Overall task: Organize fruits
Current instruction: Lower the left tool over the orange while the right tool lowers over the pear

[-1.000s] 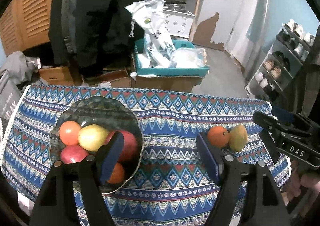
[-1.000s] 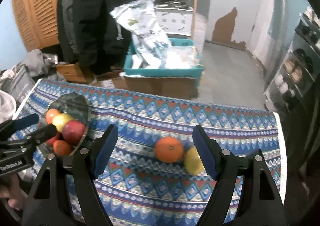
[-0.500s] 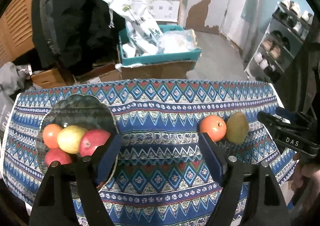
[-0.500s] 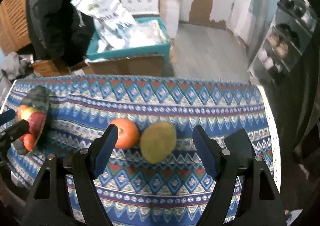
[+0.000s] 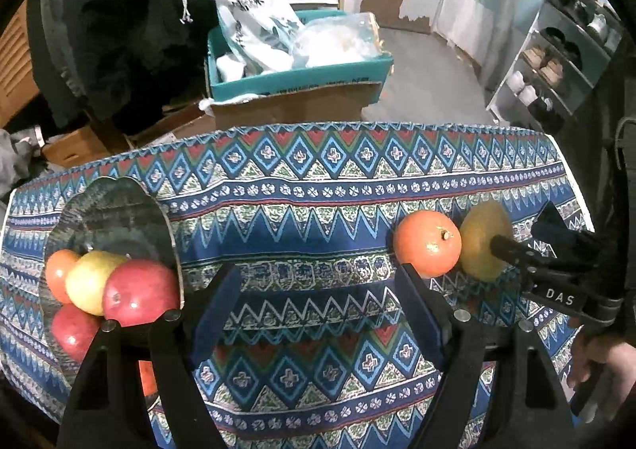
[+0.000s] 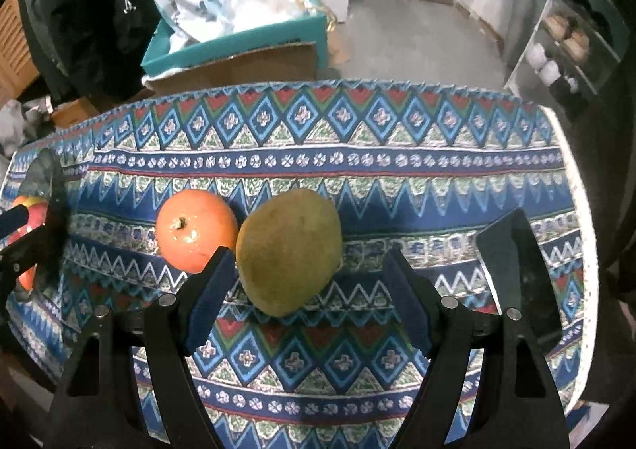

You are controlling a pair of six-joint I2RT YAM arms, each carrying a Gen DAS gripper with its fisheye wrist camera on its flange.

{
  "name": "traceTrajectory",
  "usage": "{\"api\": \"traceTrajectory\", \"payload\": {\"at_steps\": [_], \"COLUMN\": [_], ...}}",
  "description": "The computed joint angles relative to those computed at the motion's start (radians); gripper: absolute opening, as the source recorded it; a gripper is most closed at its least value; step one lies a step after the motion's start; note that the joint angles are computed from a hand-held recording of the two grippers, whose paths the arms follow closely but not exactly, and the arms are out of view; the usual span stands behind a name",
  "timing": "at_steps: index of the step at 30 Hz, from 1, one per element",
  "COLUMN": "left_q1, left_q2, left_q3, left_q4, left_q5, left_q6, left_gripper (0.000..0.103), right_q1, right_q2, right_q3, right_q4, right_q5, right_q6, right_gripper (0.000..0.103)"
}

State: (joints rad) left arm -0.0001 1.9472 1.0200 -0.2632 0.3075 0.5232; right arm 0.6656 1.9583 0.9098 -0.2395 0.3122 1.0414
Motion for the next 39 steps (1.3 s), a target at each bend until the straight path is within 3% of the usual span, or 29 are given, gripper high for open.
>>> {"api": "traceTrajectory", "payload": {"at_steps": [12,20,29,39], "left_q1": [-0.025,-0.064,-0.146,-0.263], "left_q2": [0.080,0.092,0.114,0.178], "left_q3": [0.061,0.066,0.043,0.035], "left_q4": [-0.024,-0.043,0.003,0.071], "left_q5": [0.006,0.035,0.059,-0.014], "left_q6": [-0.030,-0.049,-0.108,-0.145], "left_gripper": [0.081,0.081,0.086,0.086], "right_q1": [-0.052,-0.071,-0.049,-0.039], "right_q2": [0.129,0.134,0.018,-0.059], "right_q3": [0.046,-0.038,-0.132,-0.230], "right_q4": [0.089,0.260,0.170,0.126], "right_q5": [-0.082,-0.128,-0.031,0.038], "right_q6": [-0.052,-0.039,0.016,0.068], "right_gripper": [0.077,0.070,0.070,0.070]}}
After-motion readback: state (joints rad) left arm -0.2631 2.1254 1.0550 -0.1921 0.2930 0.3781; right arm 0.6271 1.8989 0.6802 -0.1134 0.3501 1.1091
